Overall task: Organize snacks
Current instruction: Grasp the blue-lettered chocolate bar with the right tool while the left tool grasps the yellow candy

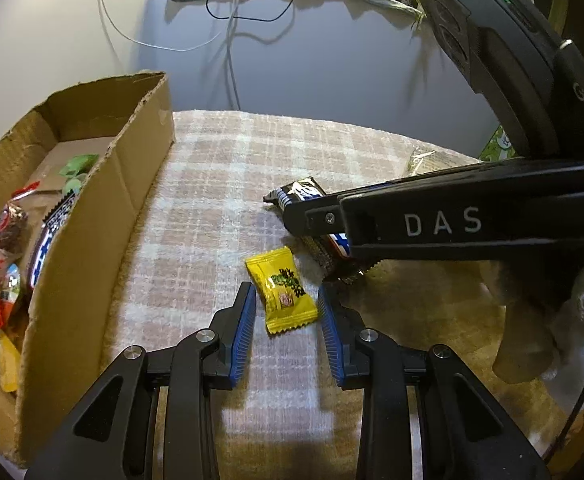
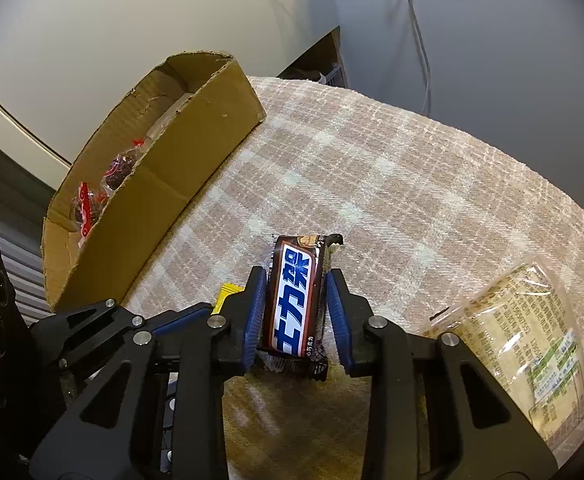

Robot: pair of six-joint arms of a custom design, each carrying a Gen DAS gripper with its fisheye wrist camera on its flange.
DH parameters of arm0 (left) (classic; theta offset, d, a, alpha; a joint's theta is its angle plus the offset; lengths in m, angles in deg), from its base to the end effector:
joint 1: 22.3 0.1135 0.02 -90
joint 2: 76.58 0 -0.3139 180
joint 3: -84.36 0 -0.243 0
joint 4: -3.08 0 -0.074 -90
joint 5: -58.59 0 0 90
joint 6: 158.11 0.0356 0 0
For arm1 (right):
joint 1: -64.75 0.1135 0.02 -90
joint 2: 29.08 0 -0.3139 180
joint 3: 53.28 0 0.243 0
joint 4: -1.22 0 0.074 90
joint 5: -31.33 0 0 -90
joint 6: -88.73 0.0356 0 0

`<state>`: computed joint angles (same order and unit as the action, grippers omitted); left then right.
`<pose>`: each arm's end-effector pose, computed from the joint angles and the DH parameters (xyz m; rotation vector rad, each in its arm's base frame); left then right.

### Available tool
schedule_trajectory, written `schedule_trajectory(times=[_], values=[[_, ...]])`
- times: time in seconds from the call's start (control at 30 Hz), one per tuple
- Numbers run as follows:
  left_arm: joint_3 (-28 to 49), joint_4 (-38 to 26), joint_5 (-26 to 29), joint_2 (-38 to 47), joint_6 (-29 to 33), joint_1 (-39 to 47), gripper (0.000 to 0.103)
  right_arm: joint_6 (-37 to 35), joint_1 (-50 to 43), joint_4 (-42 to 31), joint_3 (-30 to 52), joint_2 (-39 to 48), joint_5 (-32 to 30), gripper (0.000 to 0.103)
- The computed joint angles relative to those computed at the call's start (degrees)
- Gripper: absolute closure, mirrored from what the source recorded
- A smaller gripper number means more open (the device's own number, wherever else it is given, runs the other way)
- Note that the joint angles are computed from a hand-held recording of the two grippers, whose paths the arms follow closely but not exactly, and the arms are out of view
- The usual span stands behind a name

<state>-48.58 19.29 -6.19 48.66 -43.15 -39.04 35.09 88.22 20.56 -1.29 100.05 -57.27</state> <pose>0.2837 -0.1012 0.0383 1.0516 2.3568 -0.5289 0.3036 0.1309 0.0274 0.3034 2.6033 0.3495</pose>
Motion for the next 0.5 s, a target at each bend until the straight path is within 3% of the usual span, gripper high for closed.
schedule_trajectory(times=[0.13, 0.5], values=[[-0.4, 2.4, -1.7, 0.5, -0.3, -0.7, 0.080, -0.2, 0.0, -0.1, -0.1, -0.1, 0.4, 0.071], [-1.3, 1.6, -0.4, -0.3, 1.2, 1.3, 0.080, 1.6, 0.6, 1.8, -1.3, -0.4, 0.6, 0.072]])
